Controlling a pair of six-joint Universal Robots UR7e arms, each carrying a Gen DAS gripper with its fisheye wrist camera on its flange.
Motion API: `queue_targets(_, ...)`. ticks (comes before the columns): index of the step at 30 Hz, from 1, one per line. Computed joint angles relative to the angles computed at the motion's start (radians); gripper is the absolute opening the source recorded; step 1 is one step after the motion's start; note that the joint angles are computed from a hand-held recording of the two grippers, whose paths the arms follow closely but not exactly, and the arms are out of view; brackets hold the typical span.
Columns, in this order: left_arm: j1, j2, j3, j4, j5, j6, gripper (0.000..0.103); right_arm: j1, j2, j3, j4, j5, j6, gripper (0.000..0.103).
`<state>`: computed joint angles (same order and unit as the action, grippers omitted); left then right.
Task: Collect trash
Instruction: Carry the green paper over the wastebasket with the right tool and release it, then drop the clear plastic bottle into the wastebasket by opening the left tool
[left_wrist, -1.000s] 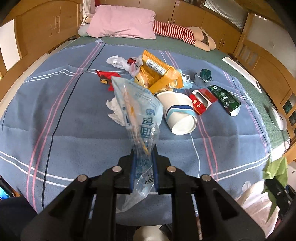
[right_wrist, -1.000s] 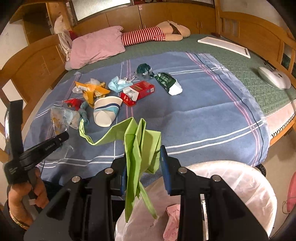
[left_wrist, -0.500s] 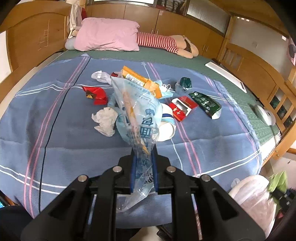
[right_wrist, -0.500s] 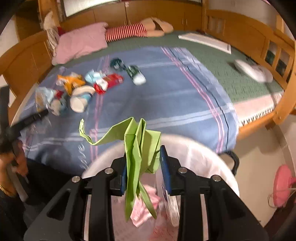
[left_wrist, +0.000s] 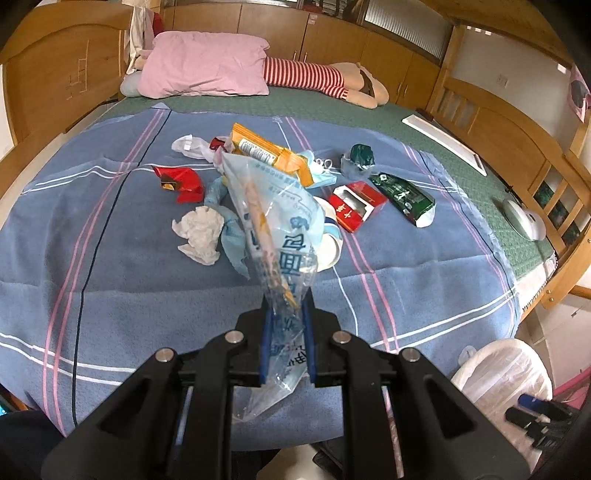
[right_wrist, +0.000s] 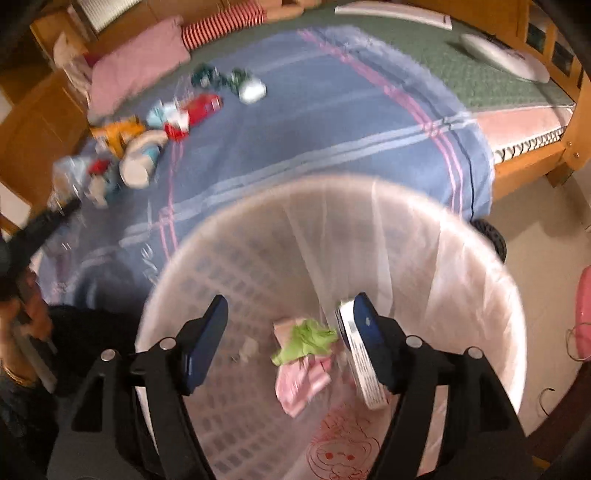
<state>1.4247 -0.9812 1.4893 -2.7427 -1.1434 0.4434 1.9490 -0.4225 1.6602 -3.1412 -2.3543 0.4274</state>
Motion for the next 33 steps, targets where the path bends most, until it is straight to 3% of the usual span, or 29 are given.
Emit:
queue_targets(1, 0.001, -0.005, 0.002, 0.008, -0.017, -0.001, 0.016, 0.005, -0.001, 0.01, -0.063, -0.002, -0.015, 0.069)
queue_targets(5, 0.016, -0.057, 0.027, 0.124, -0.197, 0.01, 0.015, 0.016, -0.018, 0.052, -0.271, 0.005, -0.043, 0.069)
queue_targets(8, 0.007, -0.113, 0.098, 0.215, -0.311, 0.059, 0.016, 0.028, -0.021, 0.063, -0.374, -0.038, -0.061, 0.07)
queue_targets(11, -0.013, -0.148, 0.15, 0.334, -0.385, 0.138, 0.016, 0.04, -0.03, 0.08, -0.442, -0.083, -0.074, 0.07)
queue_targets(14, -0.036, -0.171, 0.2, 0.425, -0.408, 0.244, 0.016, 0.048, -0.035, 0.089, -0.469, -0.126, -0.083, 0.07)
queue_targets(16, -0.052, -0.182, 0.232, 0.475, -0.397, 0.318, 0.018, 0.047, -0.036, 0.094, -0.479, -0.137, -0.081, 0.07)
queue_targets(17, -0.062, -0.186, 0.251, 0.492, -0.376, 0.352, 0.024, 0.043, -0.037, 0.098, -0.484, -0.134, -0.08, 0.07)
queue_targets(21, -0.077, -0.186, 0.286, 0.473, -0.309, 0.377, 0.064, 0.037, -0.033, 0.102, -0.482, -0.127, -0.069, 0.07)
queue_targets(24, -0.053, -0.168, 0.234, 0.466, -0.338, 0.29, 0.084, 0.035, -0.027, 0.094, -0.466, -0.12, -0.068, 0.07)
queue_targets(29, 0.002, -0.126, 0.081, 0.455, -0.421, 0.057, 0.09, 0.042, -0.011, 0.072, -0.449, -0.134, -0.089, 0.07)
queue_targets(30, 0.005, -0.12, 0.06, 0.41, -0.398, 0.02, 0.09, 0.043, -0.006, 0.064, -0.437, -0.138, -0.094, 0.07)
queue_targets(32, -0.007, -0.107, 0.04, 0.265, -0.267, -0.049, 0.091, 0.045, 0.001, 0.049, -0.411, -0.144, -0.098, 0.07)
queue_targets(33, -0.019, -0.091, 0.023, 0.192, -0.165, -0.079, 0.091, 0.045, 0.004, 0.037, -0.388, -0.141, -0.096, 0.07)
